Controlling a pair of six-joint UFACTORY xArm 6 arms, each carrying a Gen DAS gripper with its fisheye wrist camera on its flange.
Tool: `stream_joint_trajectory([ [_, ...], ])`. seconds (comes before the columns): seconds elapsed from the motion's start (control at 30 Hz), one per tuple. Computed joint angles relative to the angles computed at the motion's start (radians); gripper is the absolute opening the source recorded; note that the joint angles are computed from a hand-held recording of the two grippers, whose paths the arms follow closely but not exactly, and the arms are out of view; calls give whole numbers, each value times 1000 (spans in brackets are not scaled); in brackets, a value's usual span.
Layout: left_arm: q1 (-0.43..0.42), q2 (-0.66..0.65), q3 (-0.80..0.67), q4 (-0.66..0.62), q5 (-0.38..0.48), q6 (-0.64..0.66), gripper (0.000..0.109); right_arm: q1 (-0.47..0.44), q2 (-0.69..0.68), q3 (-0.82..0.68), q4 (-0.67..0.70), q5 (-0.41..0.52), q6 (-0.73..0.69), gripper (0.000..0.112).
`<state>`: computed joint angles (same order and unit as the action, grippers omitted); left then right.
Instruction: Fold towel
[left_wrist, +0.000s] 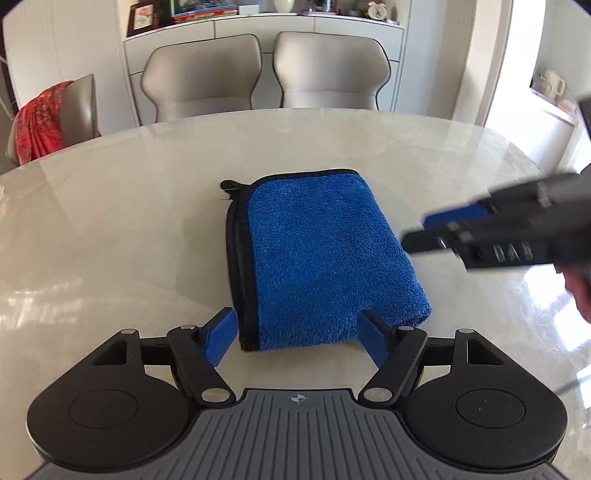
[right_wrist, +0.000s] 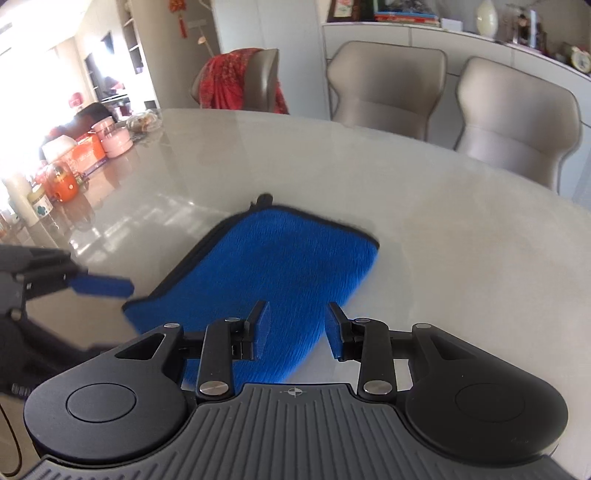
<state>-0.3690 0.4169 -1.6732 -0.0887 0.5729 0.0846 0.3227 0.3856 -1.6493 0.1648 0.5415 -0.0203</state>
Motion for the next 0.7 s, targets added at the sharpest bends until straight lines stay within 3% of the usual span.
stream_joint_trajectory([
  [0.17,-1,28,-21,53,28,-17,75,42,-54,102,-215,-17,249,34],
  [0.37,-2,76,-85,68,73,-10,75,49,-43,95,-252,18,356,34],
  [0.5,-4,34,-41,44,43,5,75,53,-92,124,-253,46,418,35],
  [0.7,-14,-69,57,57,44,-18,75,94,-182,157,-368,173,644,64],
])
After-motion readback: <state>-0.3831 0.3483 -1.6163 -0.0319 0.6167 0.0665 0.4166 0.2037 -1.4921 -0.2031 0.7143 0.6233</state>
